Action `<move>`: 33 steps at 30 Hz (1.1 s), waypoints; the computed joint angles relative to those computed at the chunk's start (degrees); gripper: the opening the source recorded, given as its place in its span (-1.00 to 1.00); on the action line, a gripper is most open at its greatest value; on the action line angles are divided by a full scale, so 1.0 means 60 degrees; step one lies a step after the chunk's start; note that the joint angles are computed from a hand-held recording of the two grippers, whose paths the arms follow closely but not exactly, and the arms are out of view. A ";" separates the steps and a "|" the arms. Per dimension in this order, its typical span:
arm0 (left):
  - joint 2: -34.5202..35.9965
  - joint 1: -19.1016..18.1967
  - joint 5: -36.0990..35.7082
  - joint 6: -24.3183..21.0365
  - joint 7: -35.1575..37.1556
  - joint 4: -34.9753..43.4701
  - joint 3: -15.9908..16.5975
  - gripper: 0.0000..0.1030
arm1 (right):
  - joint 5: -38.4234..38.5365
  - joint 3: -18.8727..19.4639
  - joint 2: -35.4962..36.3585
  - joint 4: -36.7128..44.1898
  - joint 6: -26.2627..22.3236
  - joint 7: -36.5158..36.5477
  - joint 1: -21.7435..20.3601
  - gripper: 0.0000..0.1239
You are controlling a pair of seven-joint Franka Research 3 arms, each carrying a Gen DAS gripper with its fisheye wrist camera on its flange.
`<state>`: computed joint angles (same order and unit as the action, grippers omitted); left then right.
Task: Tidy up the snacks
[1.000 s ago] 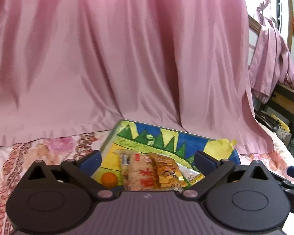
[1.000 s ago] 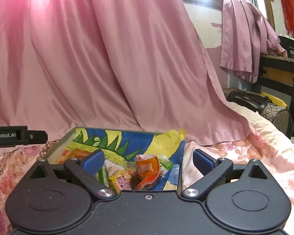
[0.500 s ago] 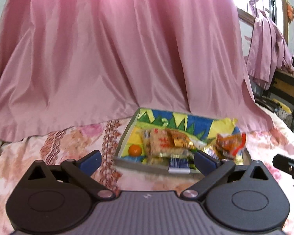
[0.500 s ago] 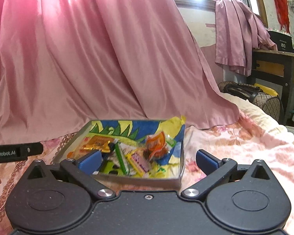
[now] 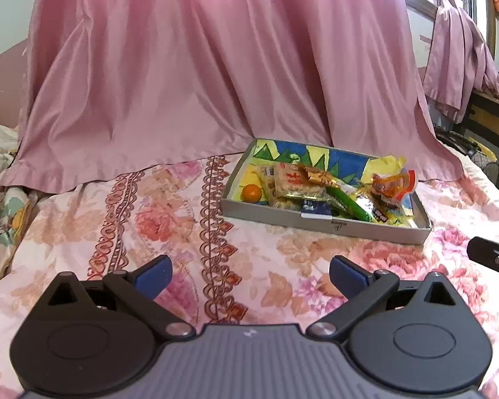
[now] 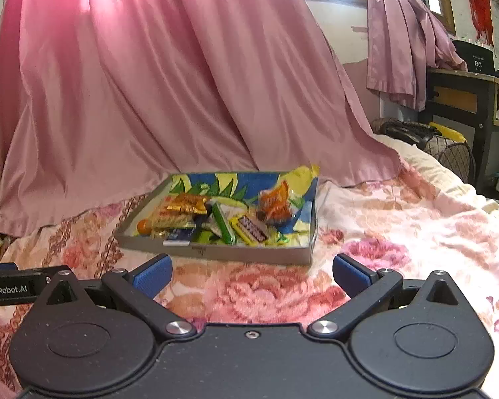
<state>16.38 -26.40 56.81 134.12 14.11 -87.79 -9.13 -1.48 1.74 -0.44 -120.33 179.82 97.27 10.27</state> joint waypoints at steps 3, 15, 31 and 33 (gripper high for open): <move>-0.0148 -0.0009 0.0007 -0.0030 -0.0071 -0.0198 -0.0030 0.99 | -0.0127 0.0030 -0.0155 -0.0156 -0.0202 0.0164 -0.0026 0.65; -0.0307 0.0031 0.0084 -0.0090 -0.0120 -0.0405 -0.0158 0.99 | 0.0029 0.0225 -0.0347 -0.0379 -0.0383 -0.0049 -0.0140 0.65; -0.0320 0.0051 0.0032 -0.0118 -0.0068 -0.0442 -0.0177 0.99 | 0.0122 0.0182 -0.0293 -0.0283 -0.0639 -0.0108 -0.0076 0.65; -0.0303 0.0052 0.0022 -0.0131 -0.0042 -0.0409 -0.0177 0.99 | 0.0093 0.0182 -0.0292 -0.0278 -0.0652 -0.0079 -0.0078 0.65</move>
